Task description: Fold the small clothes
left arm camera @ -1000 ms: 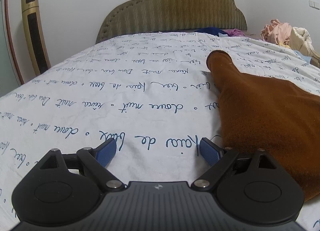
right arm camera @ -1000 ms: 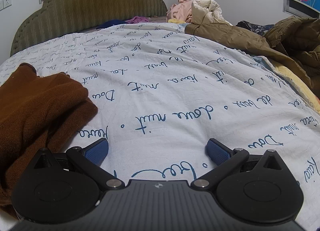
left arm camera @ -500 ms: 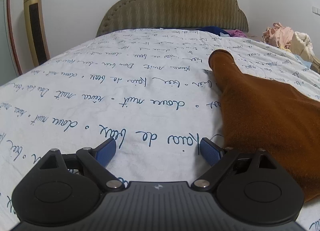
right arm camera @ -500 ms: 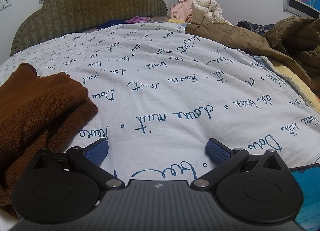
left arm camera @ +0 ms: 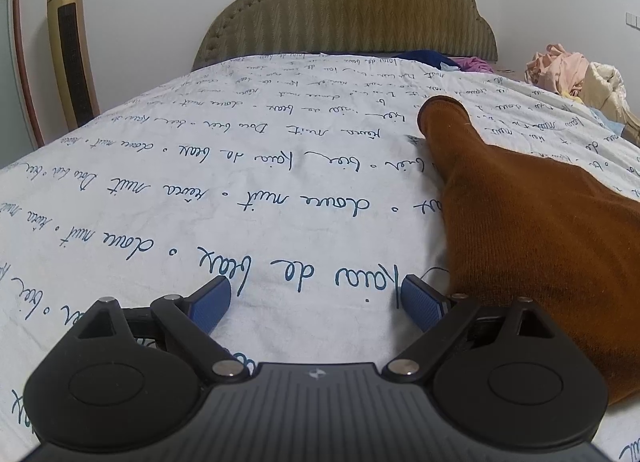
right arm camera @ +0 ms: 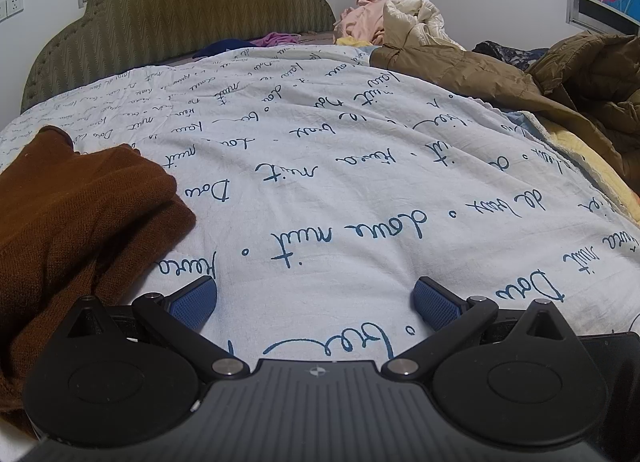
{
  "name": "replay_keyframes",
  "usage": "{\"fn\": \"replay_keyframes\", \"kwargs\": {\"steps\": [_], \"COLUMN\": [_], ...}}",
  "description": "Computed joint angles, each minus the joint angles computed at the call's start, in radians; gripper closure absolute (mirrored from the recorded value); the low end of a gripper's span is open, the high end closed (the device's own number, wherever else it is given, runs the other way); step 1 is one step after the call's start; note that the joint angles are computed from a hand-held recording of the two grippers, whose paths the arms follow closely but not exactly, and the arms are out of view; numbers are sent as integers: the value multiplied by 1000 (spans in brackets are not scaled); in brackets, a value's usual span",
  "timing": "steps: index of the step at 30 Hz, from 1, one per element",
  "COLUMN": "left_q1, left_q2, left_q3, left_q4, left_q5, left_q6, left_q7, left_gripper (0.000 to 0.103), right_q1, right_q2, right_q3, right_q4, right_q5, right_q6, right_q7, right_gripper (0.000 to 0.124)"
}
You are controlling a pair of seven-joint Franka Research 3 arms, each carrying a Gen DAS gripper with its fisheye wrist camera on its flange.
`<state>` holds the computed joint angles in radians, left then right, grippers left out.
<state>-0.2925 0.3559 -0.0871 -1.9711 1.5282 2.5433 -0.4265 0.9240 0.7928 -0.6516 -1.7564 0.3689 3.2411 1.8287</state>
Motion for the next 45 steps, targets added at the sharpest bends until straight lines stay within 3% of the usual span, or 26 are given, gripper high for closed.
{"fn": "replay_keyframes", "kwargs": {"steps": [18,28,36,45], "left_q1": [-9,-37,-19,-37], "left_q2": [7,-43,-87,-84], "left_q3": [2,-17,-53,-66], "left_q4": [9,-34,-52,-39], "left_q5": [-13,72,109,127], "left_q6": [-15,-111,-28,-9], "left_q7": [20,-36,-42,16], "left_gripper": [9,9,9,9], "right_q1": [-3,-2,-3,-3], "right_q2": [0,-1,-1,0], "right_q3": [3,3,3,4], "right_q4": [0,0,0,1], "right_q5": [3,3,3,3], "right_q6": [1,1,0,1], "right_q7": [-4,-5,-5,-5], "right_gripper": [21,21,21,21]}}
